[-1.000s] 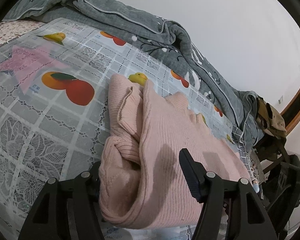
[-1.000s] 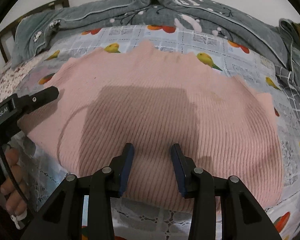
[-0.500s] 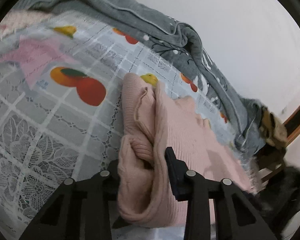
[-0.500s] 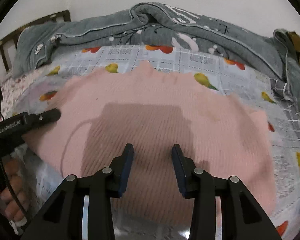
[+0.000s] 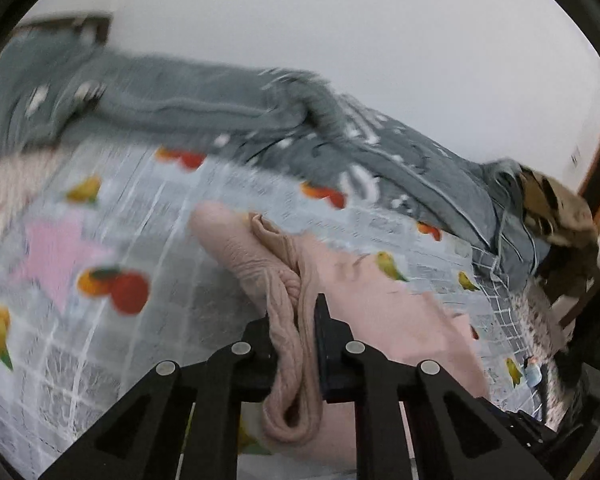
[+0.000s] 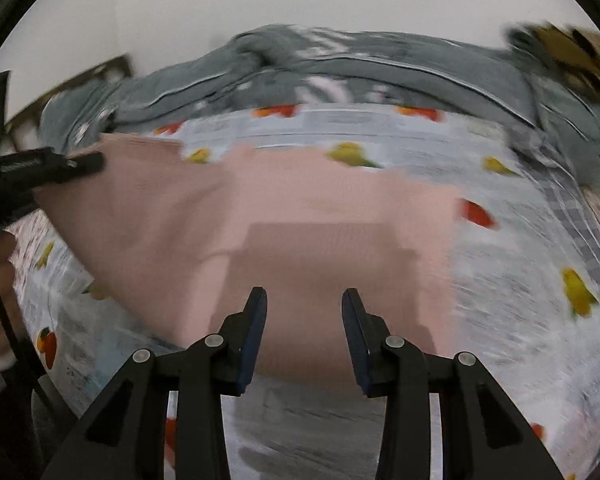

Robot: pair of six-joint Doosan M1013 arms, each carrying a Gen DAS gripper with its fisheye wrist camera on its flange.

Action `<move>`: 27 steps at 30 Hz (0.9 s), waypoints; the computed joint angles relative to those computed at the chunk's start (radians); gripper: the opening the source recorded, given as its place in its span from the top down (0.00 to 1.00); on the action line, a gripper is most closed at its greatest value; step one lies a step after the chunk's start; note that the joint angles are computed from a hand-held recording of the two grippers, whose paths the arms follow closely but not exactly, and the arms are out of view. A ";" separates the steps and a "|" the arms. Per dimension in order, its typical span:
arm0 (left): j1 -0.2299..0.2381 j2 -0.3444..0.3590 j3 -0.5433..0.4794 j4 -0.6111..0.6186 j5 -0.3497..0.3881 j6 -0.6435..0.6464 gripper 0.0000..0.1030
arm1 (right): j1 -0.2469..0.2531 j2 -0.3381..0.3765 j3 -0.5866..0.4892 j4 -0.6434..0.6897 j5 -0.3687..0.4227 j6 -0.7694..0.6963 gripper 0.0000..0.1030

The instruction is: Fold small clothes

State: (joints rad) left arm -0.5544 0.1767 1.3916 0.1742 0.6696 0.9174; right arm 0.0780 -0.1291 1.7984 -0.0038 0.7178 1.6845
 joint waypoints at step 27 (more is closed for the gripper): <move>-0.204 0.097 -0.133 -0.223 0.117 0.427 0.44 | -0.263 -0.122 0.094 0.192 -0.020 -0.142 0.63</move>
